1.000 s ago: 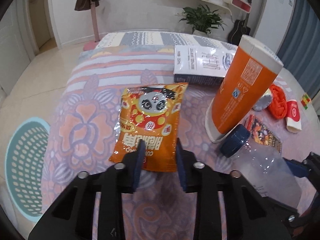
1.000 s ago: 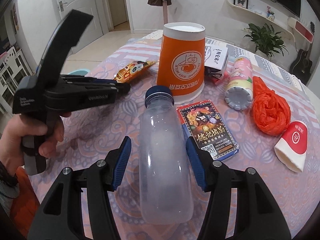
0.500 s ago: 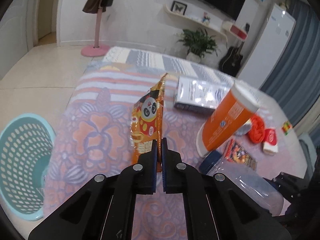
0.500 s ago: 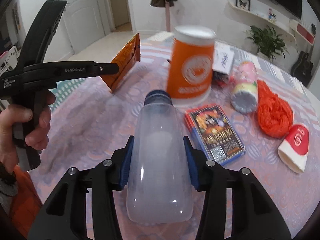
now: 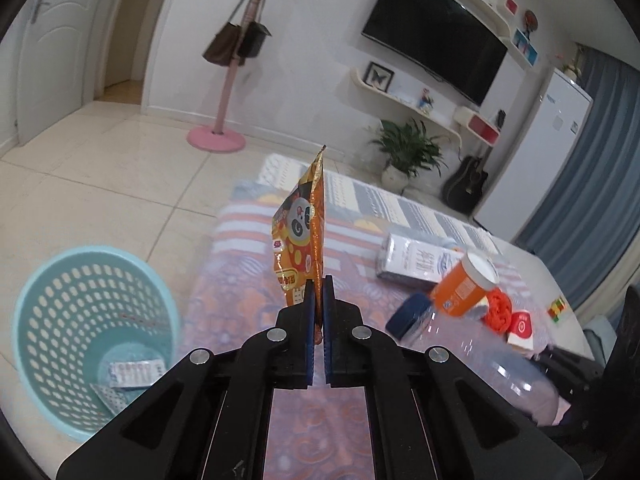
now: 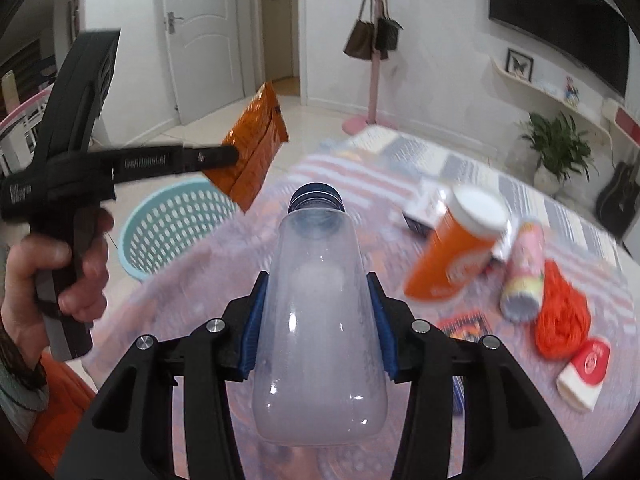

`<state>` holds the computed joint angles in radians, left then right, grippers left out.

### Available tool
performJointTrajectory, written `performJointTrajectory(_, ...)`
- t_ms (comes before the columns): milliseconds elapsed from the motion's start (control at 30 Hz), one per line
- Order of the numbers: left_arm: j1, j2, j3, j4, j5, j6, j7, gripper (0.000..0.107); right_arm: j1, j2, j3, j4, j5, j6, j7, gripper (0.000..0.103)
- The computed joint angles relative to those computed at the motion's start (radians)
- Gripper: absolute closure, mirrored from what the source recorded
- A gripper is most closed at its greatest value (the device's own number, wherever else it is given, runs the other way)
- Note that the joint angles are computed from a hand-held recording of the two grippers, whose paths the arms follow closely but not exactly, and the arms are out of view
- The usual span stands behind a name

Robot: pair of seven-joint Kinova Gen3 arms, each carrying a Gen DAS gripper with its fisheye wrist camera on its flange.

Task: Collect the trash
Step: 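Carry the snack bag and bottle over the wastebasket with both tools, then open both tools to drop the bag and bottle into the wastebasket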

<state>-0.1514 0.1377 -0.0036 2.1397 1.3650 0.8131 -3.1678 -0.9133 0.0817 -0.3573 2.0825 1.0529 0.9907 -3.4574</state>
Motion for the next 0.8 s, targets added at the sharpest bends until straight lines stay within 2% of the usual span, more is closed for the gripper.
performJointTrajectory(133, -0.048, -0.007, -0.032, -0.001, 0.011, 0.044, -0.015, 0.106, 0.002, 0.031, 0.017, -0.054, 0.073, -0.002, 0.021, 0.059)
performJointTrajectory(433, -0.170, 0.033, -0.088, -0.039, 0.003, 0.095, 0.048, 0.106, 0.032, 0.130, 0.091, -0.227, 0.132, -0.160, 0.191, 0.059)
performJointTrajectory(567, -0.227, 0.066, -0.101, -0.073, -0.040, 0.108, 0.103, 0.106, 0.041, 0.207, 0.131, -0.342, 0.077, -0.241, 0.312, 0.059)
performJointTrajectory(800, -0.290, 0.138, -0.087, -0.148, -0.163, 0.079, 0.246, 0.106, 0.053, 0.349, 0.172, -0.526, -0.084, -0.303, 0.503, 0.059)
